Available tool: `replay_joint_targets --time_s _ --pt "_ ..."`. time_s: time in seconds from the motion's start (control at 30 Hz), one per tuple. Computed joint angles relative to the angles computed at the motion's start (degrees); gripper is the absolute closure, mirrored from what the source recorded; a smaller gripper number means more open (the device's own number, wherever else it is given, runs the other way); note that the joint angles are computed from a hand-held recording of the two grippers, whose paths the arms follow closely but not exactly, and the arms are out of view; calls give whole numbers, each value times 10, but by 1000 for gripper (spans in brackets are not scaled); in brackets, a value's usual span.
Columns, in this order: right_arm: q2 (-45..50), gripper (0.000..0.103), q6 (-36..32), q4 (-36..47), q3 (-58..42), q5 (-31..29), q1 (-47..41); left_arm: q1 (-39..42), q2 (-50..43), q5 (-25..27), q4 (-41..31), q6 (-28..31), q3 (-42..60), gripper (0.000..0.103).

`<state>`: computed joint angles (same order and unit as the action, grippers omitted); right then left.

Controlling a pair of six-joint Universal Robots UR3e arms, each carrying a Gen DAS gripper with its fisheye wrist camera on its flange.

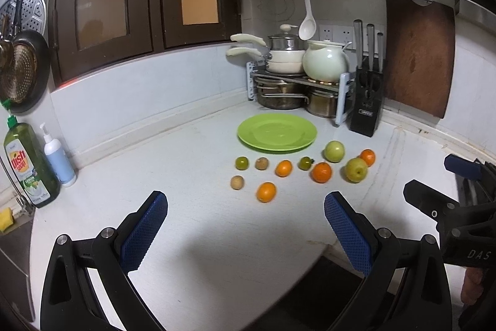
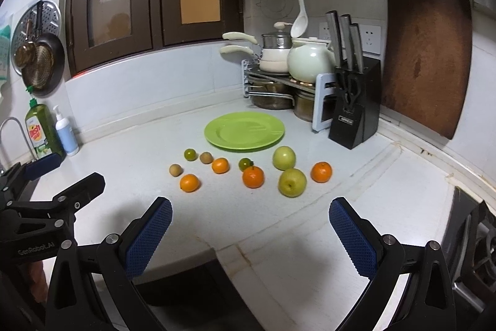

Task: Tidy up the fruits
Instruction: 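Move the left tool to a brown round fruit while the right tool approaches an orange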

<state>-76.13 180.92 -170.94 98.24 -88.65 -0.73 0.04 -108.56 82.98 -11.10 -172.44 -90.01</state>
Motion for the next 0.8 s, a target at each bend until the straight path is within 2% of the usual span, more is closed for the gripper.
replay_joint_targets --time_s 0.17,0.47,0.6,0.8 --pt "50 1 -10 15 -57 3 18 18 -29 -12 8 19 21 1" --pt "186 5 -15 85 -239 32 41 55 -118 -57 -37 74 127 16" --pt "270 11 -20 149 -367 40 49 71 -183 -85 -91 110 223 23" --pt "408 23 -17 292 -600 51 58 81 -316 -119 -240 169 443 35"
